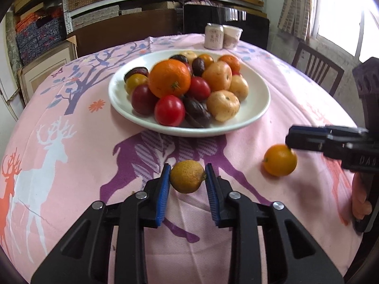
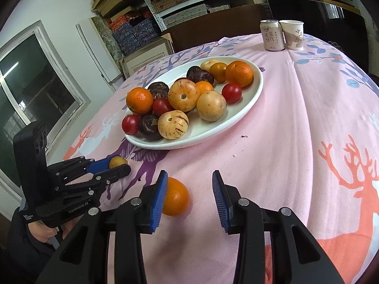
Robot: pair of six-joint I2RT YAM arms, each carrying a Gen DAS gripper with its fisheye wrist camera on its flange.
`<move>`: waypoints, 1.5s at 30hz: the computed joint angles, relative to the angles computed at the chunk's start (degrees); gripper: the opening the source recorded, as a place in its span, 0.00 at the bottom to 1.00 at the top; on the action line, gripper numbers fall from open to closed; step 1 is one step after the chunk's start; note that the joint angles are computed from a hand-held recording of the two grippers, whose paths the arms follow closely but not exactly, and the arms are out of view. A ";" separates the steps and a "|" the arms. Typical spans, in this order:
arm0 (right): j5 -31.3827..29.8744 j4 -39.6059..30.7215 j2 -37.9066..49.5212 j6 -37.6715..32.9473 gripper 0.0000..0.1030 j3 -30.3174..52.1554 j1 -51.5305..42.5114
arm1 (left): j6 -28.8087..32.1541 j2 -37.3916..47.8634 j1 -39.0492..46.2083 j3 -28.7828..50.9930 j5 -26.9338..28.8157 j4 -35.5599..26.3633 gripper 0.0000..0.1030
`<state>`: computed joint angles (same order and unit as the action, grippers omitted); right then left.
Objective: Organize fruits
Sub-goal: 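Carry both fruits onto the white plate and open both tools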
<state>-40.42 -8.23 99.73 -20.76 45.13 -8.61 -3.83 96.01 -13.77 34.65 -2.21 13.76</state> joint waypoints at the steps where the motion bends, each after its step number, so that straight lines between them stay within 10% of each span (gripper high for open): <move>1: 0.76 0.14 -0.97 -0.96 0.39 -0.74 0.78 | -0.34 -0.67 0.41 -0.46 0.24 0.44 0.28; 9: 11.51 0.38 -5.97 -6.32 0.46 -5.03 9.97 | -1.24 -3.36 2.80 -1.89 2.48 0.90 0.28; 20: 4.14 -0.47 -8.42 -2.45 0.34 -2.55 3.83 | -2.64 -5.27 5.60 -1.99 9.03 0.23 0.28; 31: 10.29 18.54 3.98 16.91 0.34 13.20 8.53 | -8.47 10.91 7.86 32.85 12.22 -18.30 0.28; 39: 7.39 19.56 8.53 19.93 0.58 16.33 6.65 | -13.01 17.60 9.53 39.83 11.60 -20.39 0.81; 45: 2.66 14.80 -1.78 14.73 0.75 5.00 1.22 | -12.59 4.93 10.08 23.87 8.66 -17.15 0.91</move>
<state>-37.76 6.57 97.95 -6.03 50.13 -7.39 -16.42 100.94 -3.69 58.51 6.45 -3.39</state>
